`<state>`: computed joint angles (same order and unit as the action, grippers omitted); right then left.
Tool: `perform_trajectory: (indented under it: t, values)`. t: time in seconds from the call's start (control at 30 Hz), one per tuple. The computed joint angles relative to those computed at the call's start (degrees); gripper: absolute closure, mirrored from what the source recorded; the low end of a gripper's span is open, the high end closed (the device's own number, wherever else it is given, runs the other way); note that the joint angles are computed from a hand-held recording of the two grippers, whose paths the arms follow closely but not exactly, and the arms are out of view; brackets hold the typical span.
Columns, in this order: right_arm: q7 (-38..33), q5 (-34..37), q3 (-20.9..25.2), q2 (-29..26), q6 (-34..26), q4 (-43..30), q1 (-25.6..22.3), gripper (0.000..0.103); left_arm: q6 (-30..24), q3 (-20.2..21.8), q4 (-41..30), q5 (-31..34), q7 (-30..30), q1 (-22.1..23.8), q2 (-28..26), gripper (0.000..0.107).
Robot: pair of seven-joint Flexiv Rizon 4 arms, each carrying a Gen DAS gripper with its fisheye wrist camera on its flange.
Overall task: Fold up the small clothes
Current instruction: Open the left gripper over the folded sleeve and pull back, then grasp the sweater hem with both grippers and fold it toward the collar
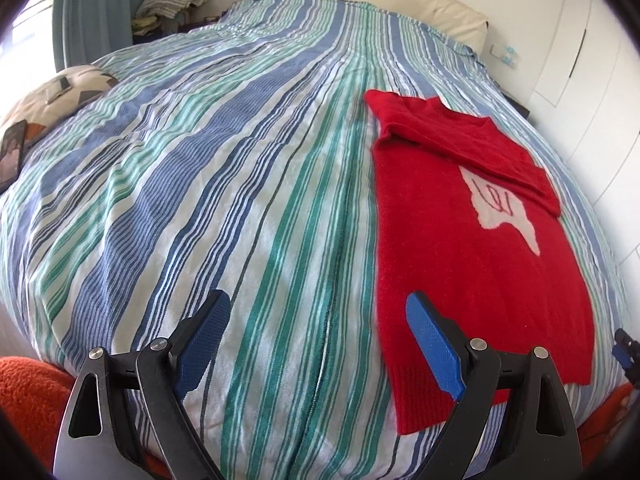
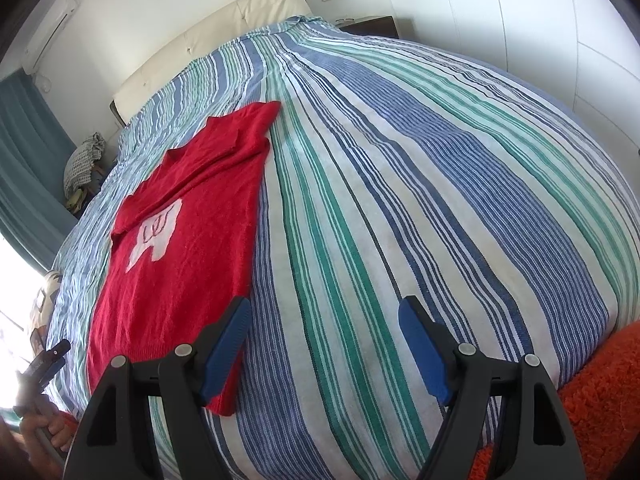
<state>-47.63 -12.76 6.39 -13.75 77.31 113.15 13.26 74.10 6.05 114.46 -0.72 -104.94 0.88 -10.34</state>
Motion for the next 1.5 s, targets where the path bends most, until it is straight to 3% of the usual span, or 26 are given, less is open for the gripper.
perform_trajectory:
  t: [0.57,0.7,0.8,0.83,0.93,1.0,1.07,1.13,1.17,1.23,1.3,1.33,1.37,1.43,1.5]
  values:
    - [-0.1,-1.8,-0.2,0.2,-0.8,-0.5,0.7,0.027,0.9,-2.0,0.0,-1.5,4.6,-1.2,0.2,0.016]
    - [-14.3,6.9,7.3,-1.8,-2.1,-6.6,-2.2,0.027,-0.1,-3.5,-0.5,-3.1,9.4,-1.6,-0.9,0.014]
    - [-28.0,16.6,14.0,-4.7,-8.3,-13.3,-4.8,0.027,-9.9,-2.6,-4.2,0.8,10.8,-3.4,-2.9,0.013]
    - [-30.9,18.3,14.9,-5.5,-12.1,-15.2,-5.0,0.027,-13.8,-1.7,-5.5,3.6,9.9,-4.3,-3.2,0.014]
    - [-31.2,17.9,12.3,-5.2,-21.3,-16.4,-3.3,0.028,-15.9,-1.1,-3.9,5.5,9.7,-4.3,0.2,0.015]
    - [-32.6,23.1,12.1,-2.7,-21.0,-15.1,-4.5,0.027,-13.1,-1.7,0.5,-0.6,11.4,-2.5,3.9,0.013]
    - [-34.9,27.2,11.7,-0.8,-21.3,-14.4,-5.2,0.027,-9.5,-3.4,5.4,-14.5,17.1,-0.7,5.8,0.012]
    - [-38.2,32.4,11.6,-0.7,-23.8,-15.8,-5.9,0.027,-10.5,-5.1,6.2,-25.5,22.2,0.1,4.6,0.014]
    - [-39.6,35.6,11.6,-1.2,-25.2,-16.8,-6.3,0.027,-12.0,-5.4,5.2,-26.9,22.6,0.2,3.4,0.016]
    - [-39.7,39.3,10.7,-2.8,-27.3,-18.3,-5.9,0.028,-15.1,-5.9,3.0,-27.1,23.4,0.2,0.9,0.045]
    - [-40.5,43.4,10.5,-4.8,-30.2,-19.9,-6.0,0.041,-17.7,-5.5,1.2,-23.9,20.7,-0.4,-0.4,0.063]
    - [-40.3,44.6,10.3,-5.4,-31.1,-20.3,-5.8,0.065,-17.3,-5.9,1.3,-24.8,20.8,-0.5,-0.5,0.093]
    - [-39.4,44.4,9.8,-5.4,-31.3,-19.9,-5.2,0.098,-18.3,-6.2,1.0,-25.9,21.3,-0.3,-0.7,0.104]
    - [-38.1,44.4,9.0,-4.7,-29.5,-19.1,-4.5,0.098,-18.6,-5.9,0.6,-25.4,19.8,-0.6,-0.3,0.105]
    - [-37.8,45.4,8.8,-3.6,-27.4,-19.1,-4.4,0.098,-18.6,-6.4,0.7,-28.8,20.5,-0.2,0.6,0.105]
